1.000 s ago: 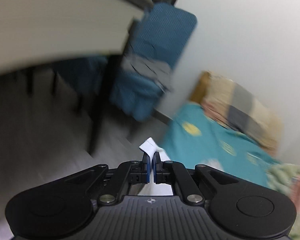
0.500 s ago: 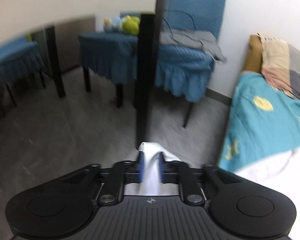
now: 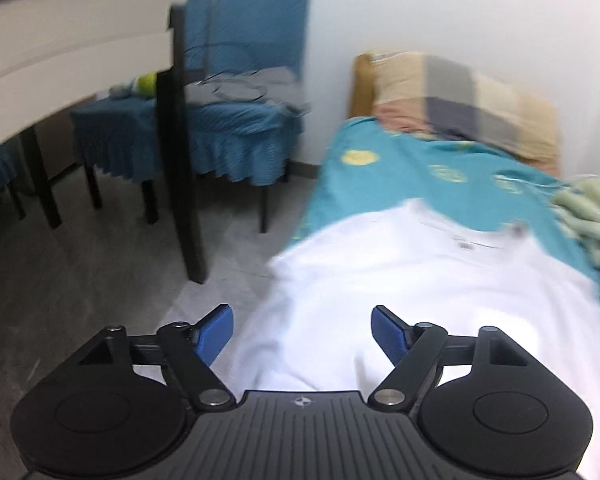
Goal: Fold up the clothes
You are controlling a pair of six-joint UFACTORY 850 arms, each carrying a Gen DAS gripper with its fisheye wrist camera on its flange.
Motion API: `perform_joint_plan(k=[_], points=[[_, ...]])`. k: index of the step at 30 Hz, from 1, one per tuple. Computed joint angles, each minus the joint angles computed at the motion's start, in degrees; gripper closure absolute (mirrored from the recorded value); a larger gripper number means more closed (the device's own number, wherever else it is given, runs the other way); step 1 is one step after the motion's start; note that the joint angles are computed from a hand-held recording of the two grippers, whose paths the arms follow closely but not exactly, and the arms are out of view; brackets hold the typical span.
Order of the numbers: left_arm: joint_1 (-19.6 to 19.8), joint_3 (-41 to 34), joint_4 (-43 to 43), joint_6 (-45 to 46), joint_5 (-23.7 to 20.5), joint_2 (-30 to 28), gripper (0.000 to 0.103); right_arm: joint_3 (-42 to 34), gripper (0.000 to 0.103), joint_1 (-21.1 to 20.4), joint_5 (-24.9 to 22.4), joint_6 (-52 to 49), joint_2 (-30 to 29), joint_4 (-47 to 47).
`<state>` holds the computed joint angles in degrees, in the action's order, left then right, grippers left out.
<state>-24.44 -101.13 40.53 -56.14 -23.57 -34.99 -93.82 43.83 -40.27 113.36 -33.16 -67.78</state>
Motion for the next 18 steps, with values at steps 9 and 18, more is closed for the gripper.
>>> perform_joint_plan(k=[9, 18], points=[[-10.5, 15.9, 14.8, -18.0, 2.5, 14.2, 0.008, 5.6, 0.036, 1.9, -2.1, 8.0, 4.7, -9.2], [-15.5, 25.4, 33.8, -34.3, 2.3, 18.8, 0.001, 7.8, 0.036, 2.8, 0.3, 10.3, 7.1, -6.9]])
